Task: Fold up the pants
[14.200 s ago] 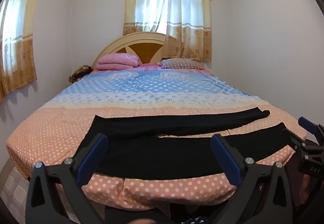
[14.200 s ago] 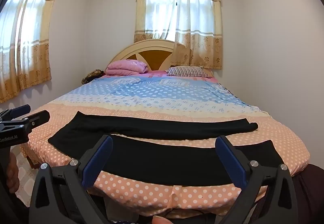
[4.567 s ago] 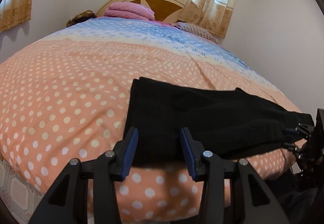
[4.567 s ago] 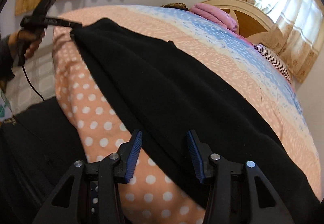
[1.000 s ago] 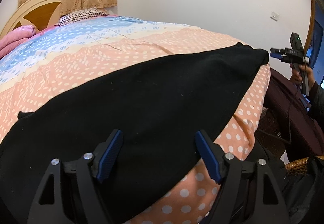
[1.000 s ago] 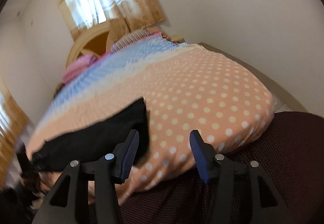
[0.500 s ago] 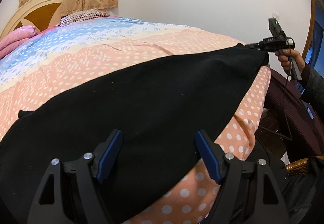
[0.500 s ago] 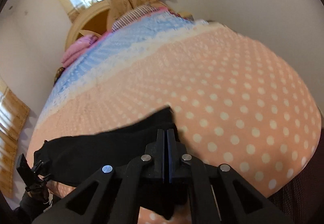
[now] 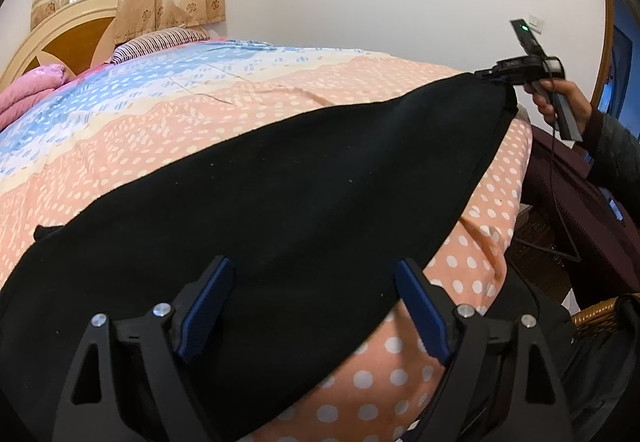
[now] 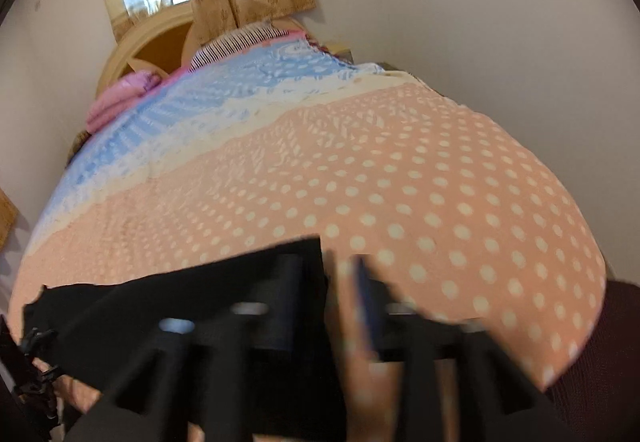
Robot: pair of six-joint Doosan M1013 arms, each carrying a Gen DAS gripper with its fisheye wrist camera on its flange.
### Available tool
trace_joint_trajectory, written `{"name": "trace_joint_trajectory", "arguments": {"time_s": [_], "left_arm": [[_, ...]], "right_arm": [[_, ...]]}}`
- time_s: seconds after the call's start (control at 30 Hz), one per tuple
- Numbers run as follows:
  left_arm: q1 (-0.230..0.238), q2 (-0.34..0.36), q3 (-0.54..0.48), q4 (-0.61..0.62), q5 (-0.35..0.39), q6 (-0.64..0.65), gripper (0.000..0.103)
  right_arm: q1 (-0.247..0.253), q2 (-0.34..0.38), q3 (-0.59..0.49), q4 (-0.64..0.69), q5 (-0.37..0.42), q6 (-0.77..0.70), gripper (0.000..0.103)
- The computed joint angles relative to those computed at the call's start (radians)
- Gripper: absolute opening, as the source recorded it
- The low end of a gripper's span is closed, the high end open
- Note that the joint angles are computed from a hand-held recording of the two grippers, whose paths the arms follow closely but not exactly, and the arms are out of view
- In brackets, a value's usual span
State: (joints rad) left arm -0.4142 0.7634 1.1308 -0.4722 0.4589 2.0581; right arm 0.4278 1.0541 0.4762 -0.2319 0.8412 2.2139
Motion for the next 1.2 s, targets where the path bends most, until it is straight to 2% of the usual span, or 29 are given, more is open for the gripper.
{"name": "trace_joint_trajectory", "arguments": {"time_s": [0.07, 0.1, 0.23, 0.3, 0.4, 0.47, 0.5, 0.53, 0.6, 0.73, 0.8, 0.9, 0.93, 1.0, 1.07, 1.13, 1.2], "left_arm": [[0.002, 0.0, 0.003, -0.028, -0.005, 0.02, 0.086], [0.002, 0.0, 0.004, -0.032, -0.007, 0.022, 0.087], [-0.002, 0.001, 0.002, -0.012, -0.013, 0.011, 0.09], [-0.004, 0.002, 0.001, 0.002, -0.012, 0.0, 0.09], [-0.001, 0.002, 0.0, -0.017, -0.006, 0.013, 0.09], [0.001, 0.002, 0.0, -0.032, -0.003, 0.026, 0.09], [0.002, 0.002, 0.001, -0.042, -0.003, 0.034, 0.09], [0.002, 0.002, 0.002, -0.047, -0.004, 0.039, 0.09], [0.002, 0.001, 0.004, -0.048, -0.008, 0.044, 0.091], [0.002, 0.001, 0.008, -0.064, -0.013, 0.068, 0.092], [0.002, 0.002, 0.007, -0.067, -0.011, 0.075, 0.093], [0.0, 0.004, 0.002, -0.051, -0.004, 0.068, 0.094], [0.0, 0.004, 0.001, -0.047, -0.003, 0.068, 0.094], [-0.002, 0.004, 0.001, -0.033, -0.006, 0.05, 0.094], [0.0, 0.004, 0.001, -0.046, -0.004, 0.058, 0.094], [0.001, 0.003, 0.002, -0.057, -0.006, 0.064, 0.094], [0.001, 0.002, 0.007, -0.075, -0.014, 0.076, 0.094]], "right_arm": [[0.003, -0.089, 0.17, -0.002, -0.126, 0.055, 0.049], [0.006, -0.12, 0.226, -0.007, -0.162, 0.079, 0.049], [0.014, -0.2, 0.38, 0.055, -0.29, 0.045, 0.049], [0.024, -0.205, 0.396, 0.036, -0.282, 0.007, 0.049], [0.046, -0.175, 0.35, -0.089, -0.203, -0.01, 0.048], [0.055, -0.154, 0.318, -0.116, -0.168, -0.061, 0.031], [0.066, -0.143, 0.299, -0.173, -0.14, -0.067, 0.009], [0.075, -0.135, 0.286, -0.222, -0.114, -0.078, 0.002], [0.087, -0.138, 0.291, -0.294, -0.098, -0.113, 0.002], [0.101, -0.148, 0.321, -0.467, -0.059, -0.067, 0.002], [0.104, -0.131, 0.306, -0.515, -0.003, -0.081, 0.002], [0.104, -0.107, 0.275, -0.502, 0.052, -0.153, 0.003], [0.105, -0.094, 0.254, -0.516, 0.092, -0.151, 0.003], [0.101, -0.1, 0.262, -0.523, 0.098, -0.117, 0.004], [0.09, -0.112, 0.27, -0.492, 0.097, -0.09, 0.01], [0.08, -0.138, 0.303, -0.48, 0.071, -0.032, 0.041], [0.057, -0.172, 0.34, -0.391, -0.024, 0.014, 0.048]]}}
